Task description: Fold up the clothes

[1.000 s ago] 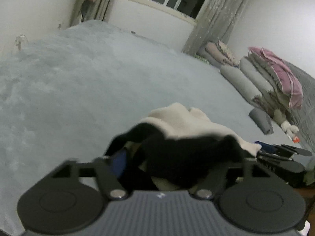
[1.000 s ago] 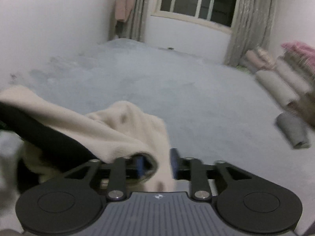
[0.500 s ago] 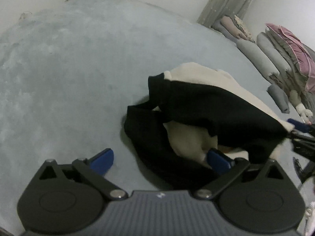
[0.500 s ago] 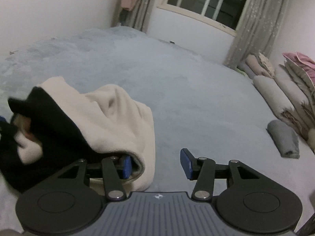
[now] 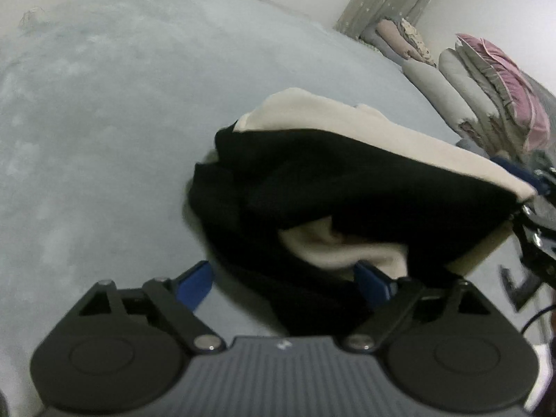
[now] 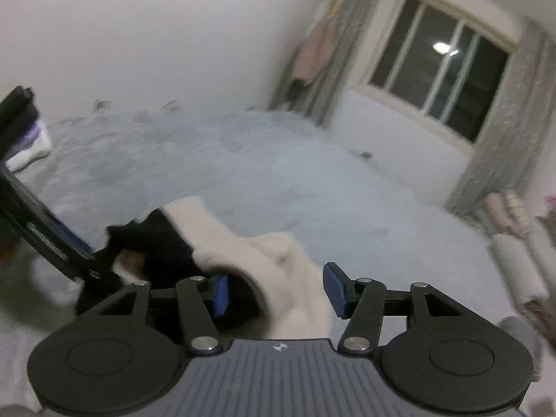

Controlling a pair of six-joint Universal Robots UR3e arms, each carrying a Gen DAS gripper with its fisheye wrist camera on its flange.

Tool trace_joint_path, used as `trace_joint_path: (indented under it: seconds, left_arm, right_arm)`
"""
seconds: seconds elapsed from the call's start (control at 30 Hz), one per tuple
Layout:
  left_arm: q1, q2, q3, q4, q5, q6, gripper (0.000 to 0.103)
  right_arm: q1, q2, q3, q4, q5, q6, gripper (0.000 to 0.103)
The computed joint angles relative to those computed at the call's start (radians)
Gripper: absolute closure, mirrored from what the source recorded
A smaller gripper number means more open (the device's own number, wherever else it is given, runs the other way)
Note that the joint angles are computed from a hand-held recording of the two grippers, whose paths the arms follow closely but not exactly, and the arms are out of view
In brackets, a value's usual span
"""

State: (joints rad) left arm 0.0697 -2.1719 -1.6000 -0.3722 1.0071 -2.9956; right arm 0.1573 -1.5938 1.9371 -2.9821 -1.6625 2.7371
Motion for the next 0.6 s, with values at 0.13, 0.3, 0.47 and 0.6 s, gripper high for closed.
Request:
trace_joint_path:
  seconds: [0.13, 0.3, 0.47, 0.6]
  left_arm:
    - [0.000, -0.015, 0.006, 0.025, -0.024, 0.001, 0.085]
    - [0.112, 0.157, -0.139, 0.221, -0.045, -0.076, 0.089]
    - [0.212, 0.401, -0.270, 0.489, -0.047, -0.072, 0.089]
    - [0.272, 0.545, -0.261, 0.537, -0.122, -0.045, 0.089]
  right_arm:
    - [0.052, 0.056, 0.011, -0.124, -0.066, -0.024, 0.099]
    - [0.082, 0.012, 0.006, -0.268, -0.095, 0.022, 0.099]
    - [0.145, -0.004, -0.069, -0.357, -0.203, 0.025, 0.099]
    - [0.210, -0.017, -0.180, -0.371, -0.267, 0.011, 0.099]
